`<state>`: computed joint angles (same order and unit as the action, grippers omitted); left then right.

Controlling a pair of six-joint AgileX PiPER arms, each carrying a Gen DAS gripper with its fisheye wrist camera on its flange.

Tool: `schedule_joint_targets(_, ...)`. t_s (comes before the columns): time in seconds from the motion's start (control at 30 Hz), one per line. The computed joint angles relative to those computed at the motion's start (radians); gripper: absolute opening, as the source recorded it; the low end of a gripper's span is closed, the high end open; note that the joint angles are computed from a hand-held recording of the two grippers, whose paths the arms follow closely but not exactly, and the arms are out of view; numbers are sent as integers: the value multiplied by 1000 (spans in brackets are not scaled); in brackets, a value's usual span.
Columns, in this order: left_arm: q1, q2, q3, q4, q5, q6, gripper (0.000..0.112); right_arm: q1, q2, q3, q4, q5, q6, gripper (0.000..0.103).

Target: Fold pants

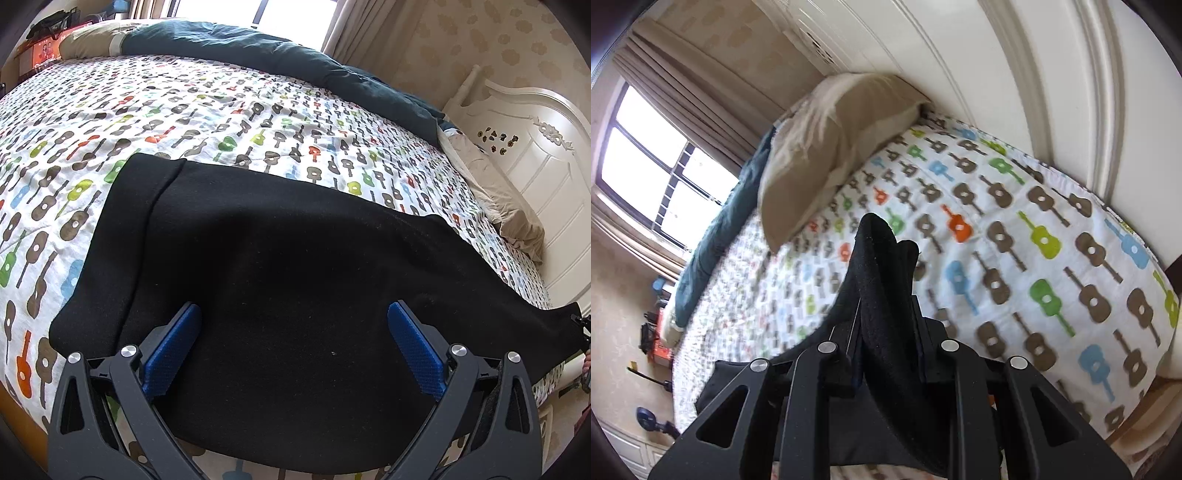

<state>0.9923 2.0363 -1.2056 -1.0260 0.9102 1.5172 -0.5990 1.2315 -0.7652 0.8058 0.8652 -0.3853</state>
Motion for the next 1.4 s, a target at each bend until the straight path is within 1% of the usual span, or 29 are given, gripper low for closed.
schedule_joint_targets(0.13, 7, 6, -5, -5, 16, 7, 100, 116, -71, -50, -53, 23, 150, 21)
schedule_joint_targets(0.2, 9, 5, -2, -8, 18, 14, 100, 194, -96, -74, -86, 13, 231, 21)
schedule_joint_targets(0.3, 13, 6, 1, -16, 23, 22, 100, 368, -125, -115, -153, -38, 384, 21)
schedule_joint_targets(0.43, 16, 7, 1, -20, 28, 25, 100, 597, -98, -169, -249, -136, 554, 21)
schedule_joint_targets(0.53, 22, 5, 4, -24, 39, 28, 100, 765, -44, -194, -303, -230, 656, 21)
schedule_joint_targets(0.63, 28, 10, -3, -23, 54, 25, 100, 897, 40, -216, -317, -325, 709, 21)
schedule_joint_targets(0.7, 31, 15, -10, -20, 65, 22, 100, 964, 97, -225, -328, -385, 737, 21)
schedule_joint_targets(0.83, 34, 21, -19, -17, 77, 20, 100, 1048, 210, -238, -239, -487, 693, 21)
schedule_joint_targets(0.93, 36, 24, -20, -22, 82, 26, 100, 1128, 291, -274, -329, -539, 802, 21)
schedule_joint_targets(1.0, 36, 24, -17, -26, 81, 33, 100, 1169, 353, -300, -332, -568, 823, 21)
schedule_joint_targets(1.17, 38, 23, -12, -31, 84, 40, 100, 1257, 481, -392, -489, -570, 995, 21)
schedule_joint_targets(1.3, 42, 25, -14, -31, 91, 40, 100, 1323, 571, -474, -681, -538, 1188, 21)
schedule_joint_targets(1.4, 43, 23, -11, -33, 91, 46, 100, 1349, 612, -514, -757, -516, 1264, 21)
